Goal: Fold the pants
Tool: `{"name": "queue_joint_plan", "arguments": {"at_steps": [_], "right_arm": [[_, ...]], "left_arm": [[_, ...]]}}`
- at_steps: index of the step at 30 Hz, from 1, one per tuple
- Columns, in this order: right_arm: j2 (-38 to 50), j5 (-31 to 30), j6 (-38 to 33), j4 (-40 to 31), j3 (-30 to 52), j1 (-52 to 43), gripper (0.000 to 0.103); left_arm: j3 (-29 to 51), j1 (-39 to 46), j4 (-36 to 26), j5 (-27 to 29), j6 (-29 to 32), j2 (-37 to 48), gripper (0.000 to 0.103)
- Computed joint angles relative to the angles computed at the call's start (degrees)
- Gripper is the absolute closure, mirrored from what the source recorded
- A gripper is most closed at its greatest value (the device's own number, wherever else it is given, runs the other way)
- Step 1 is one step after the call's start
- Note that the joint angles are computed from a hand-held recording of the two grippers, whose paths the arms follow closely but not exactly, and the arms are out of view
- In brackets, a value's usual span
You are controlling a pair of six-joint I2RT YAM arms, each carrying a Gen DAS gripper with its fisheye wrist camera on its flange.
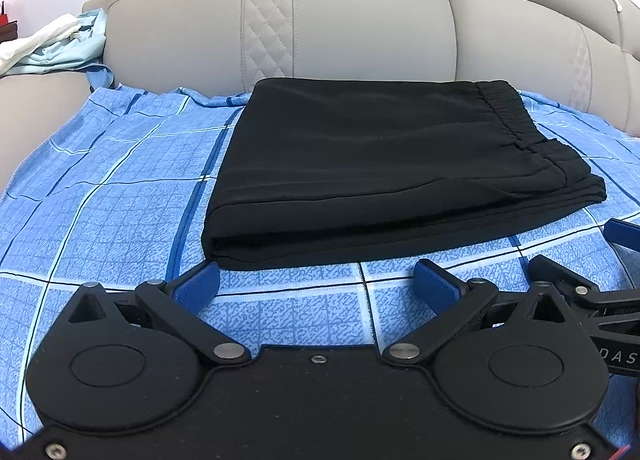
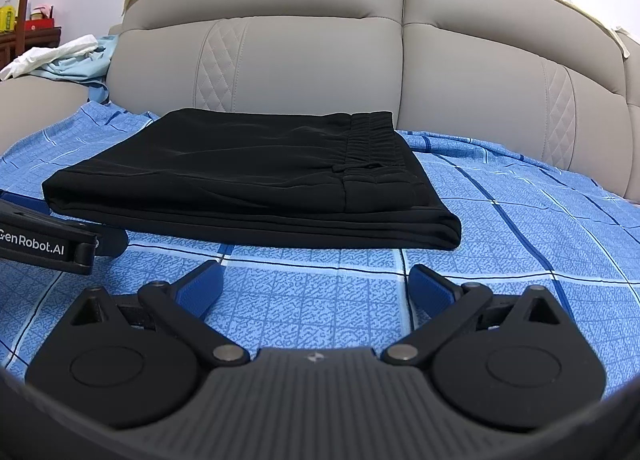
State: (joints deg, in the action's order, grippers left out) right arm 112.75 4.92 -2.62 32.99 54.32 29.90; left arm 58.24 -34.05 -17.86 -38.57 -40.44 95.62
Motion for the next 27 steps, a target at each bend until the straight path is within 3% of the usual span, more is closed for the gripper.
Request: {"name": "queue_joint_plan", "arguments": {"at_steps": [27], "right_arm": [[0.0, 0.1, 0.0, 0.1, 0.0, 0.0, 0.0]], "left_arm": [[-0.5, -0.3, 0.3, -0.5, -0.4, -0.2, 0.0]]}}
